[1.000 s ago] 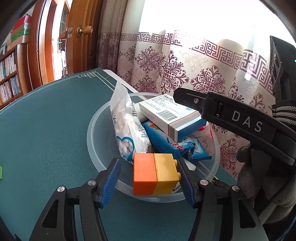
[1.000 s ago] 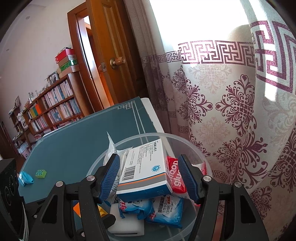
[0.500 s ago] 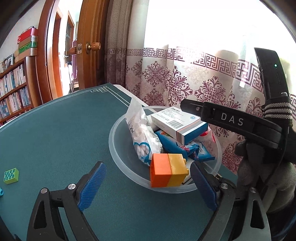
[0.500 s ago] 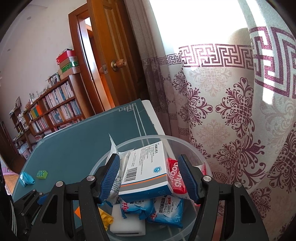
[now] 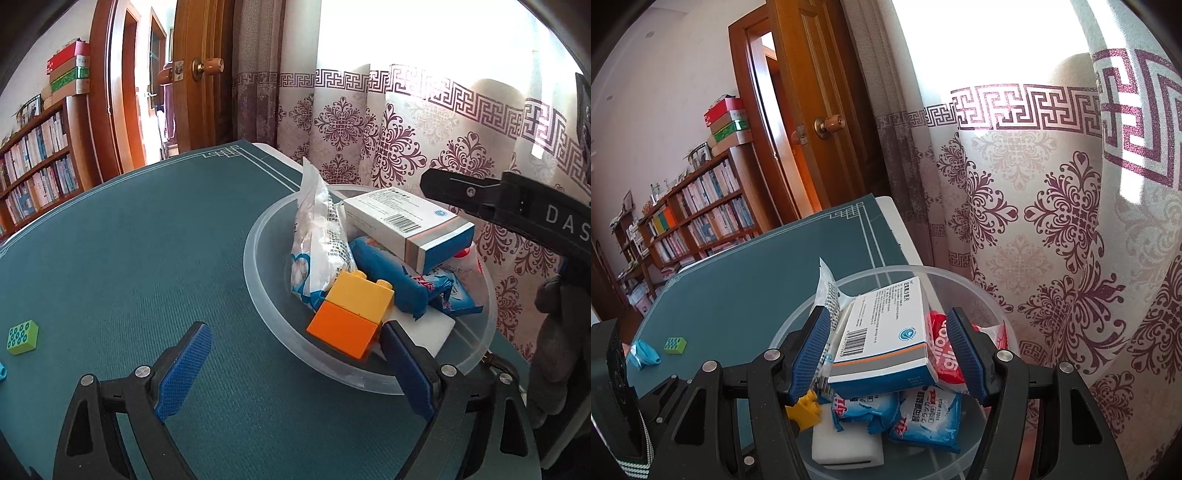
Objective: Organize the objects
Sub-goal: 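Lower the orange-yellow block into the bowl and open the left tool, then withdraw both open tools from the bowl toward the remaining items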
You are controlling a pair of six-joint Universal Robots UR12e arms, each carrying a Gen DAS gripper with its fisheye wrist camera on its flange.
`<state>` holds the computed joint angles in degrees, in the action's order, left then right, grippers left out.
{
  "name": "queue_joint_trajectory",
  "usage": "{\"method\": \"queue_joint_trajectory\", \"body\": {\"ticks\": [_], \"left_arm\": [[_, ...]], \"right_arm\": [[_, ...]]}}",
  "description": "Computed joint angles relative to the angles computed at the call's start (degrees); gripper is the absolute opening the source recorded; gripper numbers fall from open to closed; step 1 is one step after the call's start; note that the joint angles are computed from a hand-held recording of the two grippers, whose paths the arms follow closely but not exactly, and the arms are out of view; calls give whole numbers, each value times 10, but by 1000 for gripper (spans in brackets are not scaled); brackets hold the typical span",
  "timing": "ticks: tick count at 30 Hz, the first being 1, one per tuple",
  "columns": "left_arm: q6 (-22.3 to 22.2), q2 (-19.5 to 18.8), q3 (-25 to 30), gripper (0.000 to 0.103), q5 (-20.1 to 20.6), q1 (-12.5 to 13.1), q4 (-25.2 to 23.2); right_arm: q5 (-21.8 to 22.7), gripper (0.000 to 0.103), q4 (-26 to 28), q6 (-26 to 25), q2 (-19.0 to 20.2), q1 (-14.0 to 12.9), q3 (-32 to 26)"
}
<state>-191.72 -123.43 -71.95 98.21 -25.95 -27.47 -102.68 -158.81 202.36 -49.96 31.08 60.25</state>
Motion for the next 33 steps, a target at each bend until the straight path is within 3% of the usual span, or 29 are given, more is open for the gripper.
{"method": "queue_joint_trajectory", "body": {"ticks": [3,16,33], "left_arm": [[-18,-1,3,95,-3,3,-17],[-19,19,-22,98,-8,3,8],[-47,45,-57,102,35,6,24]], "right_arm": [[0,67,-2,-1,0,0,1],[0,67,-4,-1,0,0,2],[17,67,-1,-26,-2,11,1]]}}
